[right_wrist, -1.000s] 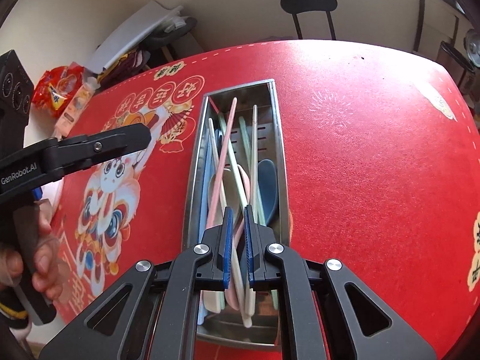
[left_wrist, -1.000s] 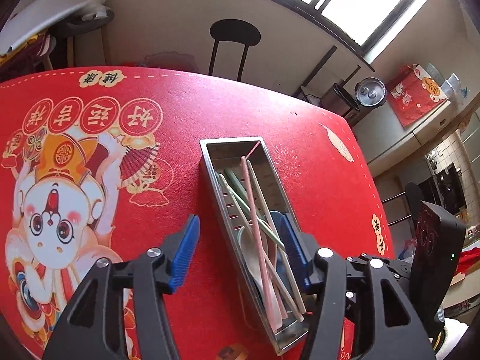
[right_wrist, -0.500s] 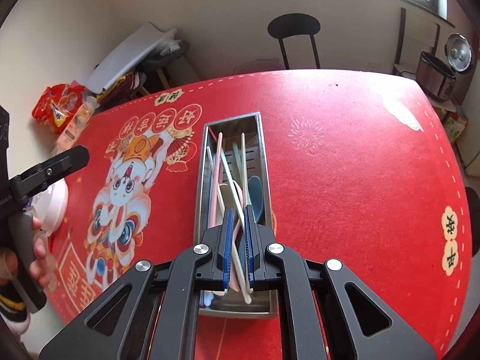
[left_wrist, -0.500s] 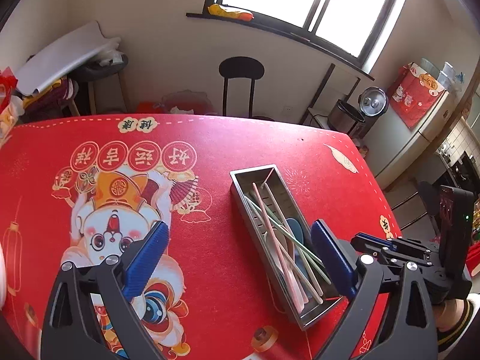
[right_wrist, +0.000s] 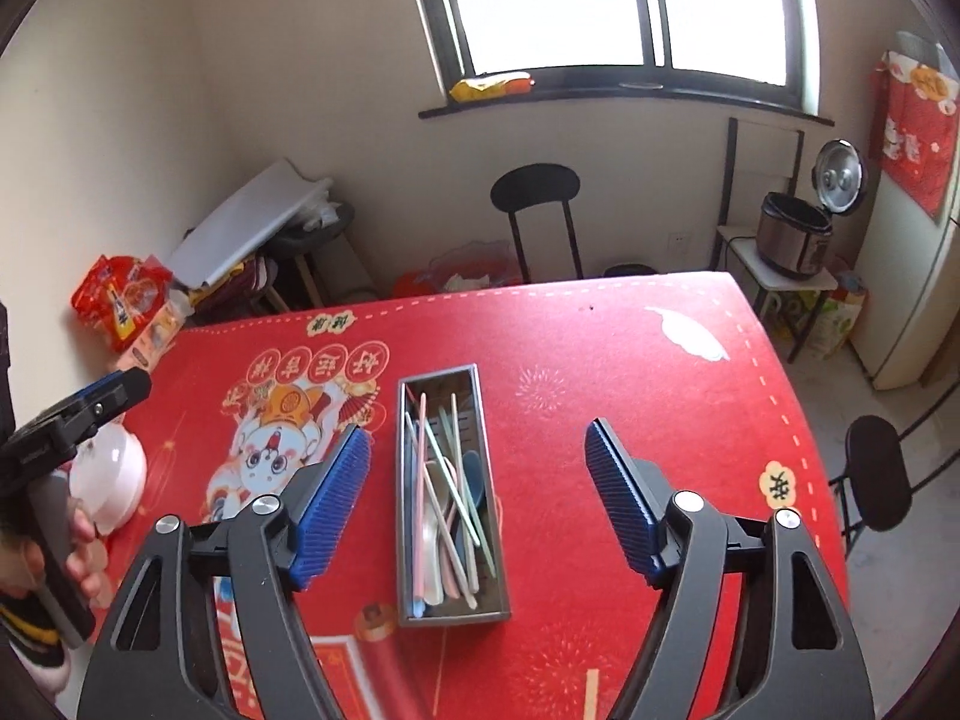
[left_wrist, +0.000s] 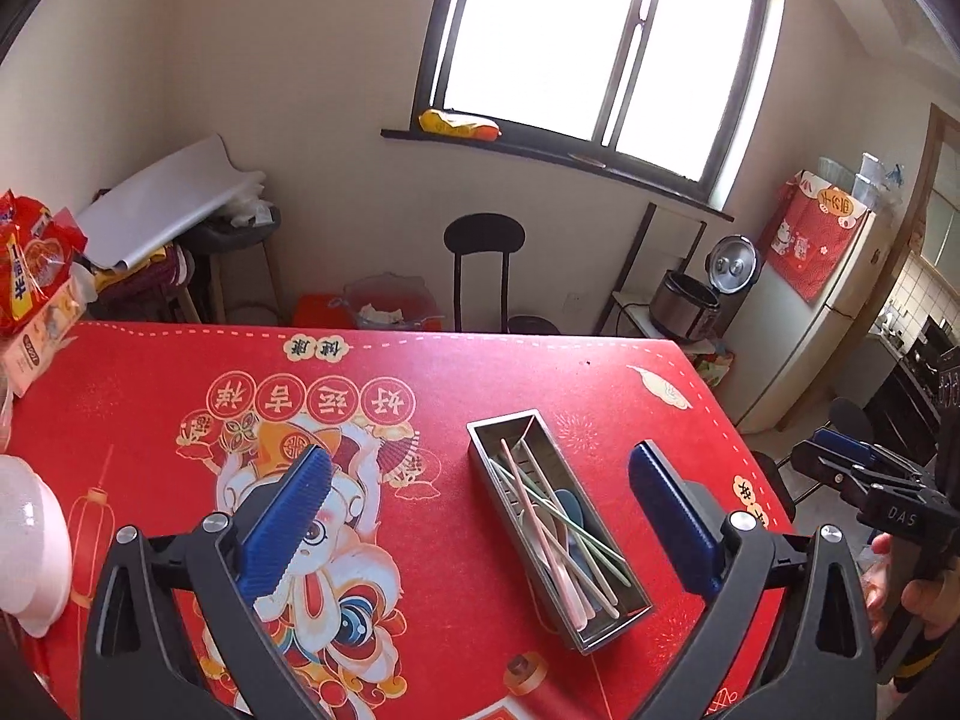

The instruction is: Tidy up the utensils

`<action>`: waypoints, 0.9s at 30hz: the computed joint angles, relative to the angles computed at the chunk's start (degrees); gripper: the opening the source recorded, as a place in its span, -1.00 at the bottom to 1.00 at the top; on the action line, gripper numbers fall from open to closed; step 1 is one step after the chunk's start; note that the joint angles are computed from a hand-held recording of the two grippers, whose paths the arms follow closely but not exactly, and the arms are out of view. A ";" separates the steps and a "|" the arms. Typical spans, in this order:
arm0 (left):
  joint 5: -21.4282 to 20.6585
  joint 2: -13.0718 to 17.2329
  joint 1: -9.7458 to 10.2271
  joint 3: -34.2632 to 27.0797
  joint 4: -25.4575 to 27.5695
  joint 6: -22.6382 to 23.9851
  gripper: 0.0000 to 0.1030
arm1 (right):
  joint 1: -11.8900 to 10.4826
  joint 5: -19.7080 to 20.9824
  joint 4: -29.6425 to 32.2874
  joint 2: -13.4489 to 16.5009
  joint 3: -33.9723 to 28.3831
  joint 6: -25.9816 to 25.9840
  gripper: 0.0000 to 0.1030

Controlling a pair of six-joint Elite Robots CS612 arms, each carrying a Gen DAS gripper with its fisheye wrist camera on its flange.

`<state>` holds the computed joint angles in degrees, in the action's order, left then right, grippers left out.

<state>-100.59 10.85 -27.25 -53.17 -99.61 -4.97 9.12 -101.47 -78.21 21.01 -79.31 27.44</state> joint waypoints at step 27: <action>7.87 4.11 -2.45 -12.95 -1.88 3.94 0.88 | 7.16 -25.18 -0.28 -1.43 -1.56 4.15 0.70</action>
<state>-92.72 14.96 -29.70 -66.12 -101.49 -1.03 16.28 -126.65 -78.49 19.57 -80.87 31.59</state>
